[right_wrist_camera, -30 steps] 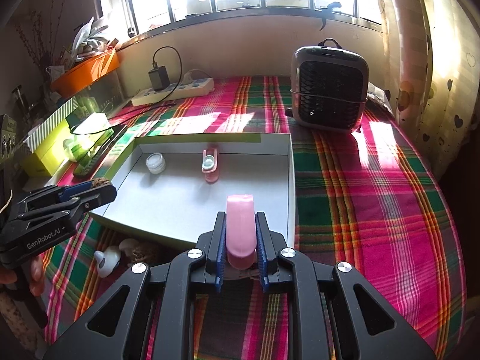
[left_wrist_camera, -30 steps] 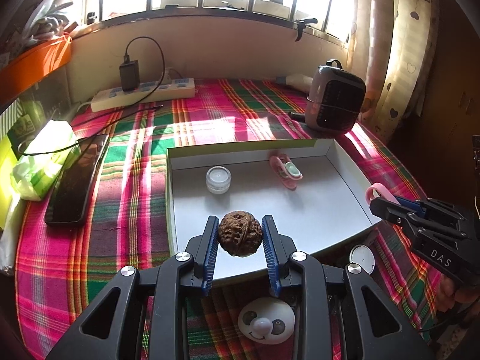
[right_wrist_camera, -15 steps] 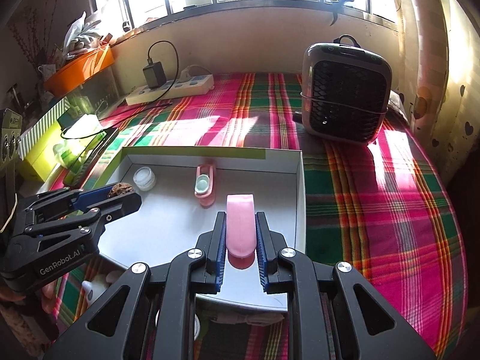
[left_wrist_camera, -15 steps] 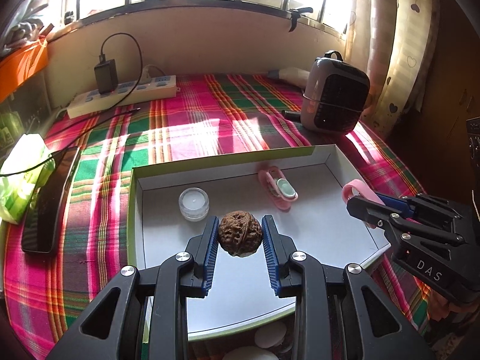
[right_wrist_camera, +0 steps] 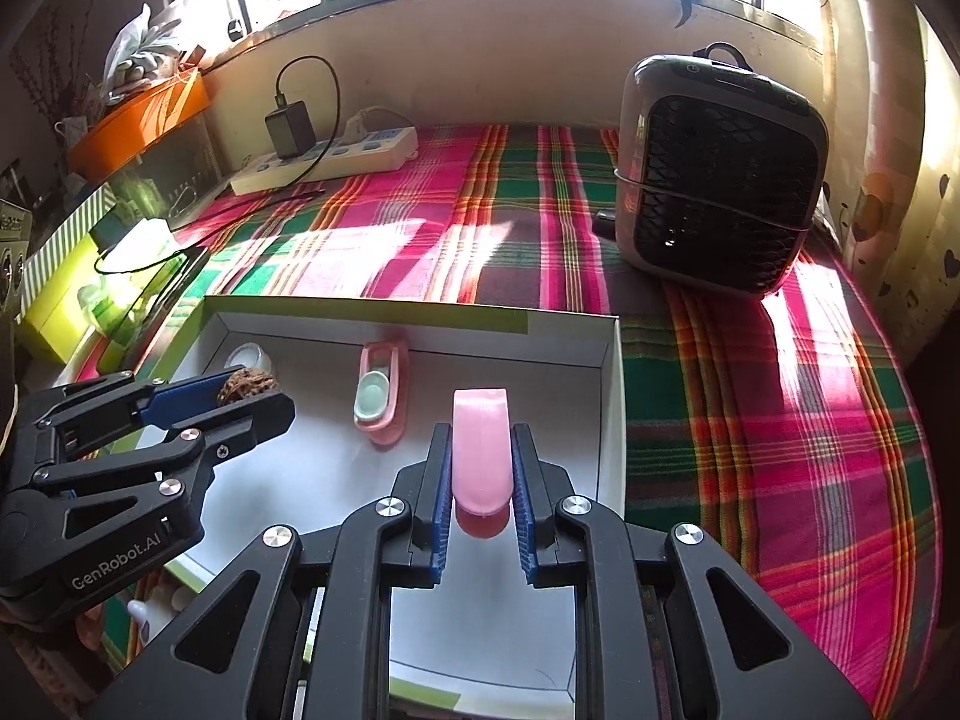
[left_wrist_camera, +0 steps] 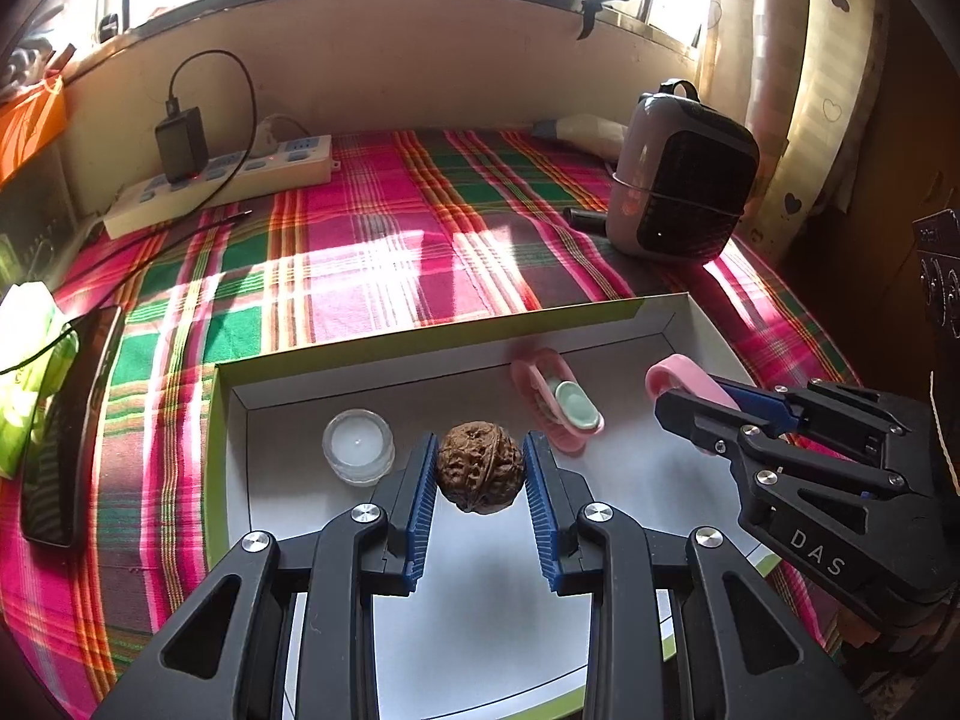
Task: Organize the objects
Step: 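Carry walnut in left tool and pink oblong piece in right tool into box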
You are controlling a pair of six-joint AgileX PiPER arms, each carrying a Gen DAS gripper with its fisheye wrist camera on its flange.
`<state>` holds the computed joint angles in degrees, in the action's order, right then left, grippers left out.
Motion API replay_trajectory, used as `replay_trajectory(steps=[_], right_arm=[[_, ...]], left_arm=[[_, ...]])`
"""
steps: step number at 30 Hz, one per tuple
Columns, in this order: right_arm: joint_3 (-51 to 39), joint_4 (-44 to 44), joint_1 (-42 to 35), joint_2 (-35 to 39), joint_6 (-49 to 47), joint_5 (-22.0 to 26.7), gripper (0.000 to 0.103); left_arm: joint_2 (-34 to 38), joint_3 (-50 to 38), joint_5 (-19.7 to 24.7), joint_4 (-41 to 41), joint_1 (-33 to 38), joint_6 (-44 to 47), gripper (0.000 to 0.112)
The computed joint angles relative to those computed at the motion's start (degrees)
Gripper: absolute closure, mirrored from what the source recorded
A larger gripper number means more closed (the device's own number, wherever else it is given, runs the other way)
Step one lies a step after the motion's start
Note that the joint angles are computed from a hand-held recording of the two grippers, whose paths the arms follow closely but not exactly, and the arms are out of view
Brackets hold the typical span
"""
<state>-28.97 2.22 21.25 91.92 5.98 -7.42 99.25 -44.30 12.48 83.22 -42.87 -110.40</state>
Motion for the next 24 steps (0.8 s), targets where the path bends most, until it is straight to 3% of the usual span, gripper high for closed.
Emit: replay_trajectory(steps=[12, 24], right_arm=[[-3.33, -7.51, -0.96, 3.76, 6.39, 0.59, 0.084], [-4.91, 6.34, -0.31, 5.67, -7.55, 0.43, 0.084]], left_arm=[[3.35, -3.48, -0.58, -7.25, 2.18, 8.04, 0.085], [4.96, -4.76, 0.04, -9.81, 2.35, 10.77, 0.085]])
